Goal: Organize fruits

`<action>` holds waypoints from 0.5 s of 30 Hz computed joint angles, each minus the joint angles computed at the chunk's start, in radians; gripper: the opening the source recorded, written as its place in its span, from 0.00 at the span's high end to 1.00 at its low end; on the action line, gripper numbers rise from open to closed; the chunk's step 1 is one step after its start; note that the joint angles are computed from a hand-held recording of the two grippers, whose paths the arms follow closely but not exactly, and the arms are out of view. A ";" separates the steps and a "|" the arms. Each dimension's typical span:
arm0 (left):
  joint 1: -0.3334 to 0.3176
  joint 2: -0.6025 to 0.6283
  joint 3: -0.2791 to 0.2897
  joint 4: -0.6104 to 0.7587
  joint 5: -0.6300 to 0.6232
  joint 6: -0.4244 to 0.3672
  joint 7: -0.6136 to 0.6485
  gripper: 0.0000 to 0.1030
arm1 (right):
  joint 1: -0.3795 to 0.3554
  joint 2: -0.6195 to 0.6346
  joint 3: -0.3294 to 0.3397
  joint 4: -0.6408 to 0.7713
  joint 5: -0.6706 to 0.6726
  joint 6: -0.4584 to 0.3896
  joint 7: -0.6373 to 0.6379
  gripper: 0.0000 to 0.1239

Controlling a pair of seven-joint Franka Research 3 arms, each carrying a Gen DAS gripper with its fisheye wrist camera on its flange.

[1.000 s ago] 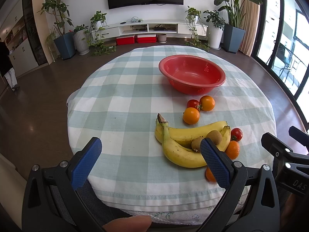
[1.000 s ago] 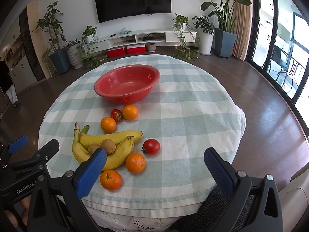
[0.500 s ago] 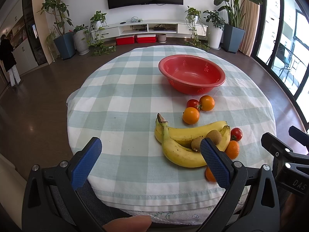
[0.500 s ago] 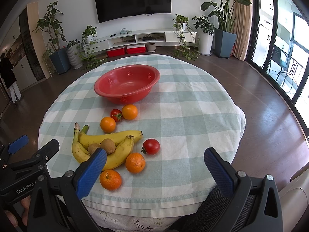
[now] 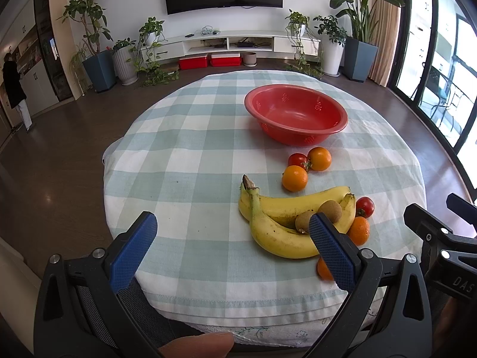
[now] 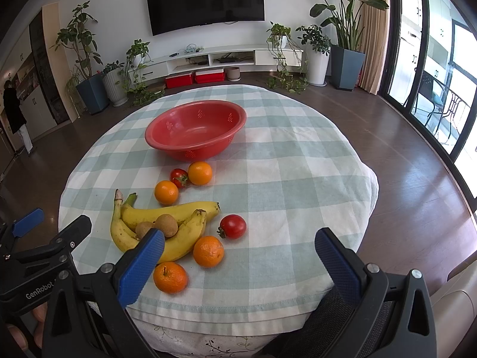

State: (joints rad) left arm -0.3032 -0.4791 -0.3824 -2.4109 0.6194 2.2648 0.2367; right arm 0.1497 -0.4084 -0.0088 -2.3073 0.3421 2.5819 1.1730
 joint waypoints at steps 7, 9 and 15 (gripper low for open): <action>-0.001 0.000 0.001 0.000 0.001 0.000 -0.001 0.00 | 0.000 0.000 0.000 0.000 -0.002 0.000 0.001 0.17; -0.001 -0.001 0.001 -0.001 0.003 0.001 0.001 0.00 | 0.000 0.000 0.000 0.001 -0.002 0.001 0.002 0.17; 0.000 -0.035 0.001 -0.035 0.004 -0.003 -0.002 0.00 | -0.002 -0.002 -0.005 -0.006 0.000 -0.001 -0.001 0.17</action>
State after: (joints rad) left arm -0.3032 -0.5144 -0.3812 -2.4457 0.6229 2.2619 0.2349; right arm 0.1480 -0.4103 -0.0140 -2.3129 0.3417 2.5812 1.1718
